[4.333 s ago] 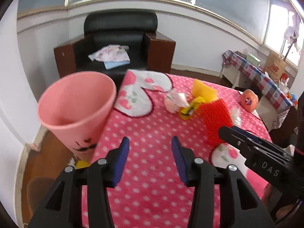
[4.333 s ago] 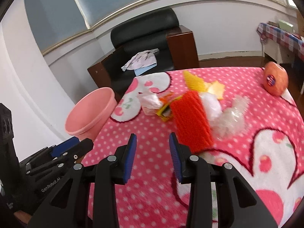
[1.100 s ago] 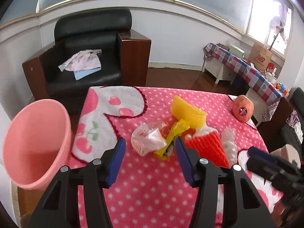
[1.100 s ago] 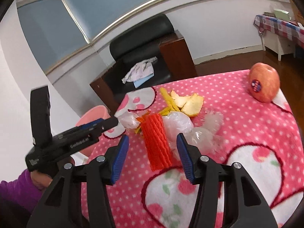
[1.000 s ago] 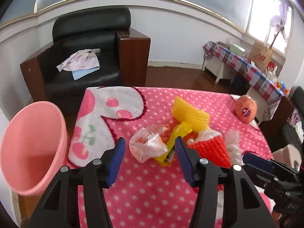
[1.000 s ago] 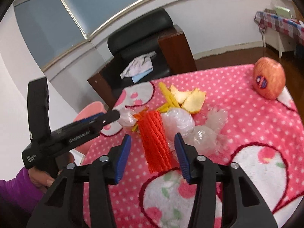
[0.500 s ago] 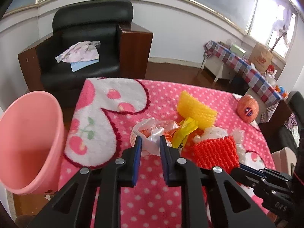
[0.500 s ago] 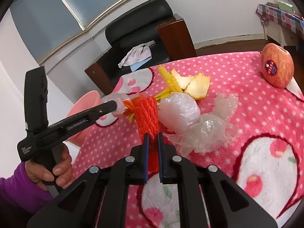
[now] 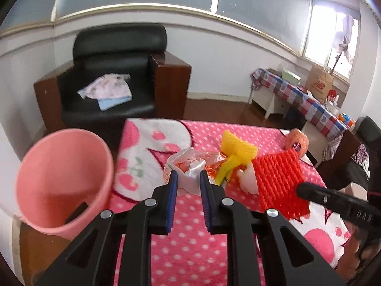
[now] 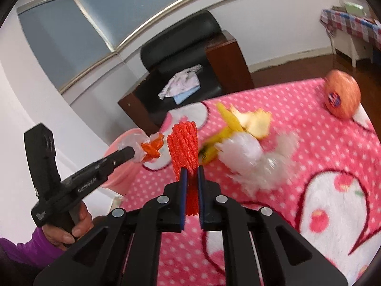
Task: Collect trash
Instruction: 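Grasp the plastic wrapper with the left tool while the right tool grasps the orange foam net, then carry both items to the pink bucket and open both tools to drop them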
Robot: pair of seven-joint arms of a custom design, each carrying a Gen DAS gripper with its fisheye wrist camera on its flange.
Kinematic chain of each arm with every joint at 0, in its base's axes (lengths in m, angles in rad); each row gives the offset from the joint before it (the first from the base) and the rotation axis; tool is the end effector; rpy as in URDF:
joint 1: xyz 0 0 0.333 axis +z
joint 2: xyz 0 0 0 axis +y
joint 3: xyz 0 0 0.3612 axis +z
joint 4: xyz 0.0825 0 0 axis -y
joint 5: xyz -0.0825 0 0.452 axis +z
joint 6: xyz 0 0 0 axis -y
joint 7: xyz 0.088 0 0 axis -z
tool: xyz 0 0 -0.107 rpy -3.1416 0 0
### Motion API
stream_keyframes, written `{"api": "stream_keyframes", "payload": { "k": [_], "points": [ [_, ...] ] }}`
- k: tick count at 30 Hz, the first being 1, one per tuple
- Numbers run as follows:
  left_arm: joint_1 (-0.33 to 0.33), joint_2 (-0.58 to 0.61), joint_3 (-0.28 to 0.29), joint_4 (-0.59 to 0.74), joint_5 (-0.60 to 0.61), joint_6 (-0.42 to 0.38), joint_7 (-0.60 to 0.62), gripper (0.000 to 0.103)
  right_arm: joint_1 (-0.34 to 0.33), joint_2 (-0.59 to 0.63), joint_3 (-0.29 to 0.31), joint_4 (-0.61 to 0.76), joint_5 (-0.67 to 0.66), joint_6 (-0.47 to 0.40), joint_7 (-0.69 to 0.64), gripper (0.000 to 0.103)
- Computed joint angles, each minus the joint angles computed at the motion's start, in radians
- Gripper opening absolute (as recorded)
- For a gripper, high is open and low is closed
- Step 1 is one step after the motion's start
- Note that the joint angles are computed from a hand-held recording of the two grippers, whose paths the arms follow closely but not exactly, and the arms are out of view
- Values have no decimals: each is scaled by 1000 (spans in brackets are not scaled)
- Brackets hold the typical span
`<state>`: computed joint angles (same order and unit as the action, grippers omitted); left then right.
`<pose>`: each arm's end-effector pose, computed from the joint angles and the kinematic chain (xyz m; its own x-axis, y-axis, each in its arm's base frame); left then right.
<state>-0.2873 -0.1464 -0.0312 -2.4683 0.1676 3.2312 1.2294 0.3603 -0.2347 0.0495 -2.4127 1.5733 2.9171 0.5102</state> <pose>0.5202 -0.1890 0.4568 -0.2178 -0.9657 0.1414 -0.6307 0.0287 -0.7755 0.4979 0.1493 0.4431 0.2292 -0.8329 -0.5038 -0.7254 0.1990 -0.6589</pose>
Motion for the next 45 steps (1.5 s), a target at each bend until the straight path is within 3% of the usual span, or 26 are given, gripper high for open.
{"api": "stream_keyframes", "payload": {
  "k": [10,16,24,29,31,33,34,36,37,40,45],
  "points": [
    [585,-164,-429,-93,133,39,-173,18,47,146,51,218,-27,-29,-88,9],
    [695,-159,-448,-99,195,7,-245,18,68,286,94,357,-167,-27,26,9],
    [716,-99,-381,-89,259,5,-287,18,86,462,133,502,-534,-14,350,9],
    [671,-63,-309,-82,280,-7,-294,19,85,528,145,538,-694,-20,514,9],
    [679,-56,-314,-79,298,-9,-306,23,79,542,154,544,-733,-20,567,9],
    [693,-57,-323,-77,319,-13,-324,25,66,550,167,550,-761,-30,601,15],
    [665,-55,-294,-78,319,-12,-320,29,59,551,175,550,-768,-30,609,18],
    [693,-61,-320,-79,339,-9,-341,35,34,545,202,544,-748,-24,590,31],
    [718,-69,-346,-80,350,-8,-357,36,22,539,215,539,-731,-19,572,32],
    [663,-85,-298,-91,338,1,-355,36,4,517,233,519,-697,-6,541,32],
    [613,-124,-273,-111,309,14,-331,36,-3,453,231,455,-631,14,493,32]
  ]
}}
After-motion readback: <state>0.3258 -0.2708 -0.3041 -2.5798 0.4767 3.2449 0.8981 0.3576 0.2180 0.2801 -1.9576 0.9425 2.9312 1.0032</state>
